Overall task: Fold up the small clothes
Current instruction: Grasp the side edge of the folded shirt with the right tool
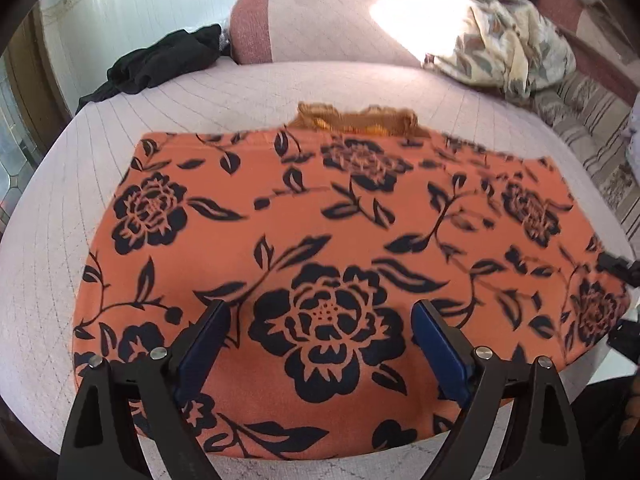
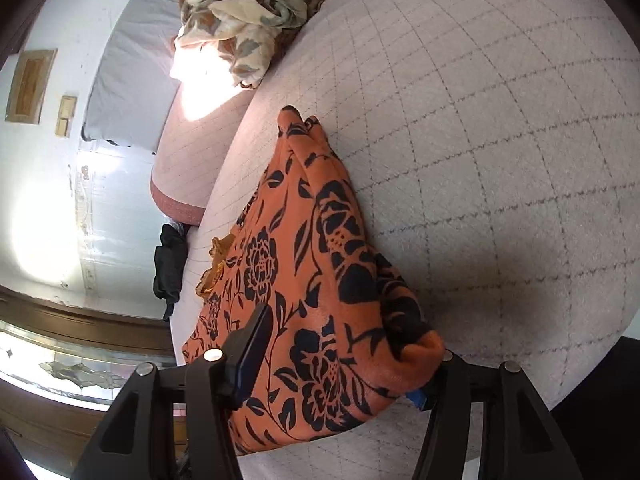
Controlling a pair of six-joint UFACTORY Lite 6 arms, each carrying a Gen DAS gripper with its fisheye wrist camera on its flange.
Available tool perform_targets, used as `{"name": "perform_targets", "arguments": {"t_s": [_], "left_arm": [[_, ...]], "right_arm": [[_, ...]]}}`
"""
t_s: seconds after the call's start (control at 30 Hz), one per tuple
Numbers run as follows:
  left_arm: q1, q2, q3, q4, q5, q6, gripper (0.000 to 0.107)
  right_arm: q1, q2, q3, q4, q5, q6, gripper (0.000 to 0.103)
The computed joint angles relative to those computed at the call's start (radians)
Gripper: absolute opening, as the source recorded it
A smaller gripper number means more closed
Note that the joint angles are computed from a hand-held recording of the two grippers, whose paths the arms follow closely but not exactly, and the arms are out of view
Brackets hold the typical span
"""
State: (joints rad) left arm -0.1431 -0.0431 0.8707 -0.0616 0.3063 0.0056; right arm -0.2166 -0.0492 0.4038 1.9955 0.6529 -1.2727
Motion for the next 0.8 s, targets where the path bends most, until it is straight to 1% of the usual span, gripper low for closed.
{"name": "perform_targets", "arguments": {"t_s": [0.07,0.1,0.13,0.17,0.23,0.27,0.3,0.33,0.37,0.43,0.47,0.53,0.57,0.6,0.63,0.67,0.7,0.77,0.8], "left_arm": [[0.006,-0.029,-0.022,-0.003,-0.034,0.006,0.092],[-0.004,-0.016,-0.023,0.048,-0.045,-0.033,0.092],[-0.017,0.021,-0.009,0.096,-0.033,-0.067,0.092],[-0.024,0.075,0.014,0.102,-0.008,-0.060,0.092],[-0.021,0.074,0.011,0.097,-0.020,-0.056,0.094],[-0.016,0.074,0.034,0.070,0.020,-0.037,0.094],[-0.004,0.055,0.040,0.013,0.039,-0.001,0.093],[0.000,0.019,0.024,-0.017,0.028,0.013,0.093],[0.002,-0.023,0.002,-0.005,0.008,0.005,0.093],[-0.028,-0.053,-0.024,0.110,-0.022,-0.079,0.093],[-0.039,-0.034,-0.023,0.130,-0.019,-0.088,0.093],[-0.046,0.047,-0.009,0.112,-0.006,-0.072,0.094],[-0.055,0.041,-0.030,0.156,-0.037,-0.123,0.095],[-0.063,0.022,-0.042,0.206,-0.044,-0.171,0.095],[-0.068,0.016,-0.032,0.214,-0.024,-0.179,0.095],[-0.064,-0.006,-0.033,0.187,-0.022,-0.155,0.095],[-0.065,-0.040,-0.052,0.201,-0.036,-0.171,0.095],[-0.065,-0.095,-0.081,0.279,-0.052,-0.252,0.095],[-0.056,-0.087,-0.081,0.263,-0.057,-0.237,0.095]], "right_arm": [[0.013,0.002,0.013,0.002,-0.017,0.001,0.061],[0.019,-0.002,0.015,0.012,-0.024,-0.003,0.061],[0.027,-0.006,0.018,0.016,-0.032,-0.005,0.061],[0.041,-0.015,0.023,0.017,-0.054,-0.005,0.061],[0.059,-0.023,0.038,-0.001,-0.084,0.005,0.059],[0.065,-0.031,0.045,-0.021,-0.099,0.021,0.059],[0.062,-0.042,0.047,-0.043,-0.102,0.040,0.059],[0.054,-0.052,0.046,-0.054,-0.094,0.048,0.059],[0.048,-0.058,0.047,-0.062,-0.086,0.055,0.060],[0.045,-0.061,0.046,-0.056,-0.087,0.055,0.061],[0.045,-0.048,0.048,-0.042,-0.083,0.041,0.063],[0.053,-0.006,0.062,-0.034,-0.090,0.031,0.063],[0.050,0.016,0.065,-0.027,-0.078,0.021,0.063],[0.046,0.032,0.066,-0.021,-0.061,0.007,0.063],[0.049,0.031,0.066,-0.021,-0.070,0.001,0.056],[0.054,0.020,0.066,-0.027,-0.096,-0.004,0.044],[0.054,0.014,0.069,-0.041,-0.117,-0.001,0.039],[0.038,0.018,0.070,-0.065,-0.109,0.013,0.037],[0.042,0.014,0.072,-0.071,-0.118,0.015,0.037]]}}
